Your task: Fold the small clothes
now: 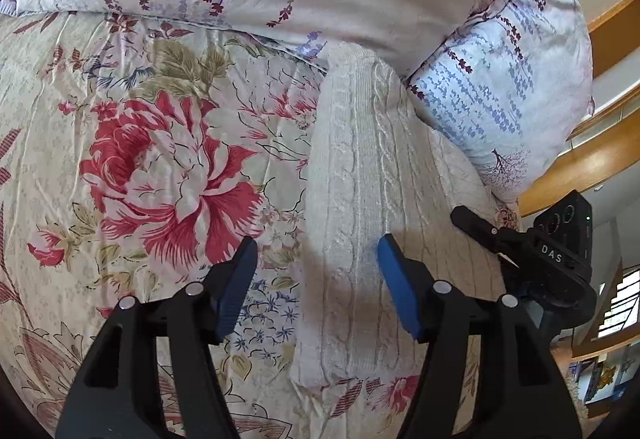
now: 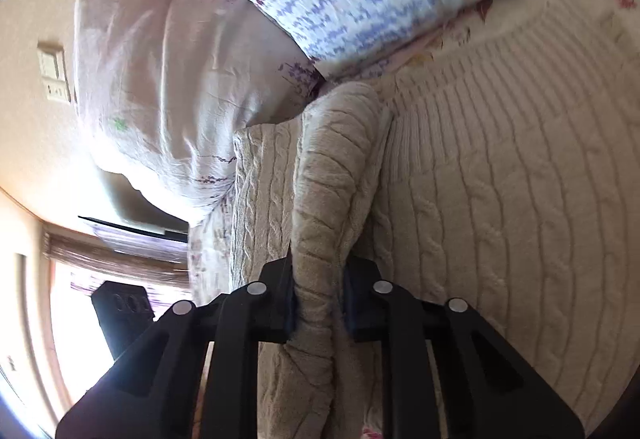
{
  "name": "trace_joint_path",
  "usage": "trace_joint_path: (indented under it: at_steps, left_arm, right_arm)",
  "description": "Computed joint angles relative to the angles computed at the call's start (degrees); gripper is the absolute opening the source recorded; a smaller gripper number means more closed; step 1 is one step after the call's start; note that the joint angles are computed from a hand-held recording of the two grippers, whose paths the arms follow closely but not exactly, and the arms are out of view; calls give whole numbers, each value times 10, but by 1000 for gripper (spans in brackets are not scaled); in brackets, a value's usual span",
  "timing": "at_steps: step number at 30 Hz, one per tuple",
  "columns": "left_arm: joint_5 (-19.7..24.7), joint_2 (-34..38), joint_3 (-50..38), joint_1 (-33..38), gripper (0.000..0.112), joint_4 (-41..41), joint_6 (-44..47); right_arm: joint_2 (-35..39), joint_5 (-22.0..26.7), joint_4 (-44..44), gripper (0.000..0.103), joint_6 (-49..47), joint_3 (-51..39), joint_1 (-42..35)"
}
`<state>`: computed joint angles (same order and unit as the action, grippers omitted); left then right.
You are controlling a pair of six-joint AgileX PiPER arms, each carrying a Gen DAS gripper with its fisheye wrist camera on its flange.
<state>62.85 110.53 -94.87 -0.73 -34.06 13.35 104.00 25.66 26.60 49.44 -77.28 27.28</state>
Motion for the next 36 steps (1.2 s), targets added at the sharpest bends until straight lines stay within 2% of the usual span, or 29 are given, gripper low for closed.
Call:
trace_joint_path:
  at_steps: [4,6,11,16,24,36]
  left_arm:
    - [-4,1,-3,-8,66,4,2]
    - [-8,-2,-2,-12,69,8,2]
    - [-8,-5,0,-21,69,4,7]
    - [-13,-13,5,-38,69,10,14]
    - [-40,-37,34,-70,70,12,26]
    - [-32,-29,35,-100,70,11,30]
  right_arm:
    - [-4,44,-129,16,99,-41,17]
    - [-19,57,-145,16,96,-37,10]
    - [-29,126,-215,16,117,-68,13]
    - [-47,163,-256,16,141,-61,15]
    - [-103,193,-321,16,192,-17,13]
    - [-185,260,-387,15,245,38,-4]
